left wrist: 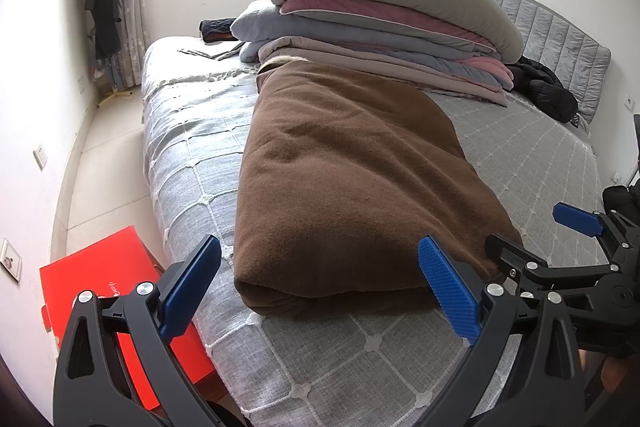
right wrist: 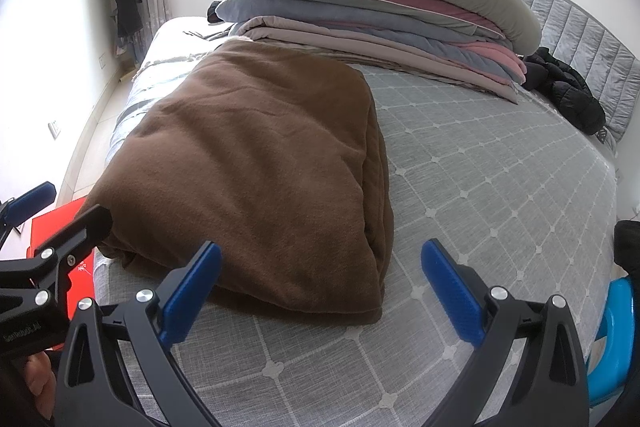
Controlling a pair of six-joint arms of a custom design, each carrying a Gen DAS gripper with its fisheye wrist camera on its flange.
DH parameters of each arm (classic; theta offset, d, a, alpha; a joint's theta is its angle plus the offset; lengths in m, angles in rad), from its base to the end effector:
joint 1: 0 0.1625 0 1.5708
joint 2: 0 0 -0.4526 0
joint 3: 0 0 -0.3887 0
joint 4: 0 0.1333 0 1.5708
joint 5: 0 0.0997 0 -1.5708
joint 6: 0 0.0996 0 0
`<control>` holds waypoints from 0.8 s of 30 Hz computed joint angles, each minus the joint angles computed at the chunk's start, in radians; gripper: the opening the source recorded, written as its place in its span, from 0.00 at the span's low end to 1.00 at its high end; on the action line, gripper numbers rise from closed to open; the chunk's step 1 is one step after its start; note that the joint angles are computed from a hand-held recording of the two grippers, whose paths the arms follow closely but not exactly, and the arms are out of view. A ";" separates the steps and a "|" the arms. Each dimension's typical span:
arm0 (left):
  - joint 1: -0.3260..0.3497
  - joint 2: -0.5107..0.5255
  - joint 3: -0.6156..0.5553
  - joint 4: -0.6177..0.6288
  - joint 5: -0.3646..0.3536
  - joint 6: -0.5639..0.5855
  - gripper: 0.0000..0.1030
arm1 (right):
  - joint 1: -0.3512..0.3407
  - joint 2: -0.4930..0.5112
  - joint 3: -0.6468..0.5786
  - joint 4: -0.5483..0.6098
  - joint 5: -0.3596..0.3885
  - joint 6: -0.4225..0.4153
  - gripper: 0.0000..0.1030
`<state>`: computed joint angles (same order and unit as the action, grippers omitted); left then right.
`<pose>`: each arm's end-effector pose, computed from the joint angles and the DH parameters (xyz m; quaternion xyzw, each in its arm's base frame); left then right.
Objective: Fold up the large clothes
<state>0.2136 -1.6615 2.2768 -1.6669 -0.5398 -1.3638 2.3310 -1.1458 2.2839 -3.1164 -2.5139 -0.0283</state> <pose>-0.2835 -0.2853 0.2950 0.1238 0.8413 -0.4193 0.3179 0.3581 -0.3002 0.2078 0.2502 -0.8408 0.3275 0.3509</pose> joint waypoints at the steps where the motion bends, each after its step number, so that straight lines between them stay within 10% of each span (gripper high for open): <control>1: 0.000 0.001 -0.002 0.006 -0.001 -0.003 0.92 | 0.000 0.000 0.000 0.003 0.000 0.001 0.94; 24: 0.011 0.008 -0.012 0.025 -0.008 -0.025 0.92 | -0.008 -0.018 0.001 0.015 0.006 -0.008 0.94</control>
